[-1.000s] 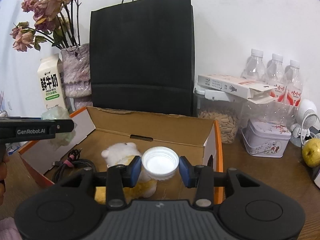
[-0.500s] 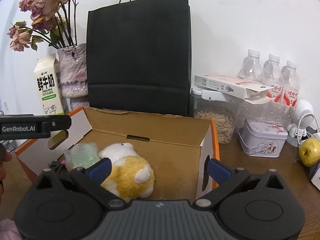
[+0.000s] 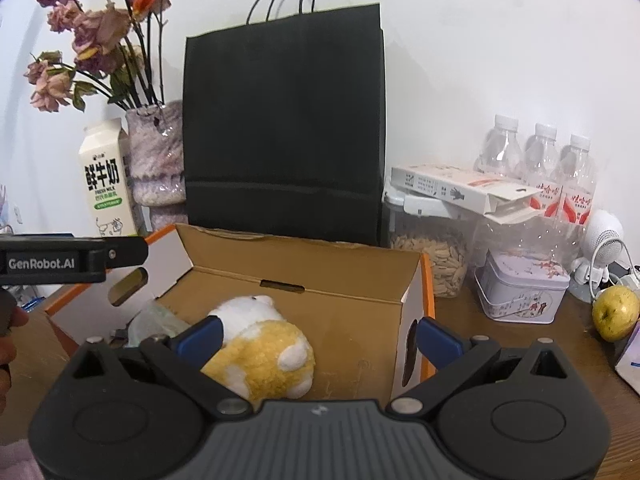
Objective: Organize objects
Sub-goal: 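Open both grippers over the box and withdraw them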
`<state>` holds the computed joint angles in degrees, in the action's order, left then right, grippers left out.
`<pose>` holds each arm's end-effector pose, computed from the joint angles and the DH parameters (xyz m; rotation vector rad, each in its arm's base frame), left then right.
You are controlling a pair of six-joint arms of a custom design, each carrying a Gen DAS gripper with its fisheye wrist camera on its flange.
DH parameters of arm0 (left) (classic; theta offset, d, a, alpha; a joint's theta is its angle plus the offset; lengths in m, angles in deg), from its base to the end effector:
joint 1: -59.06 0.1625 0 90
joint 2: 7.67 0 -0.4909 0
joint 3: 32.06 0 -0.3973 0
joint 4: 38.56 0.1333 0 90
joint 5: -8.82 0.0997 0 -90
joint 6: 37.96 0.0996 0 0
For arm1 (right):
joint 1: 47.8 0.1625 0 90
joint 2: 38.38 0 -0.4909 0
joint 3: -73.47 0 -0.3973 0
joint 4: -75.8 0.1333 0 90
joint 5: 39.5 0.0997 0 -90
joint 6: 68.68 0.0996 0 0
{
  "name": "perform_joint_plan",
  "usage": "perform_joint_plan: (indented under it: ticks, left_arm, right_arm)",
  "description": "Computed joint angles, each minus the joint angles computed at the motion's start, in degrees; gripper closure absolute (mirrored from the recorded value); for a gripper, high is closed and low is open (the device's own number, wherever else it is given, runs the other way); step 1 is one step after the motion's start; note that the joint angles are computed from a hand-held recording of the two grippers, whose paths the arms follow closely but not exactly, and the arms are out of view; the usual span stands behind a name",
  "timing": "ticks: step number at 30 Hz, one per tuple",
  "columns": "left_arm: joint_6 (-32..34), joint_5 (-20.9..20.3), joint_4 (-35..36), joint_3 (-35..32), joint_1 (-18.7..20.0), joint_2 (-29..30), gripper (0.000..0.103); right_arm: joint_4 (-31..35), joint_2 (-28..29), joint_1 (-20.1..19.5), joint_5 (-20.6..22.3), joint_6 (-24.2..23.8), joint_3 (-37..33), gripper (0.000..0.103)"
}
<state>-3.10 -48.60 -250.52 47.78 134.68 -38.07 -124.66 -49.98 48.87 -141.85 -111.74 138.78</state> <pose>-0.0156 -0.8134 0.1790 0.4503 2.0275 -1.3603 0.2102 -0.8333 -0.0290 0.8809 -2.2339 1.1491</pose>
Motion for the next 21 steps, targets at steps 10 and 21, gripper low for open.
perform_joint_plan:
  ticks: [10, 21]
  left_arm:
    - [0.13, -0.49, -5.23, 4.39, -0.14, -1.93, 0.0]
    - [1.74, -1.85, -11.05, 13.81, -0.22, -5.46, 0.0]
  right_arm:
    - [-4.15, -3.34, -0.25, 1.77, -2.54, 7.31, 0.0]
    - [-9.76, -6.65, -0.51, 4.1, -4.89, 16.27, 0.0]
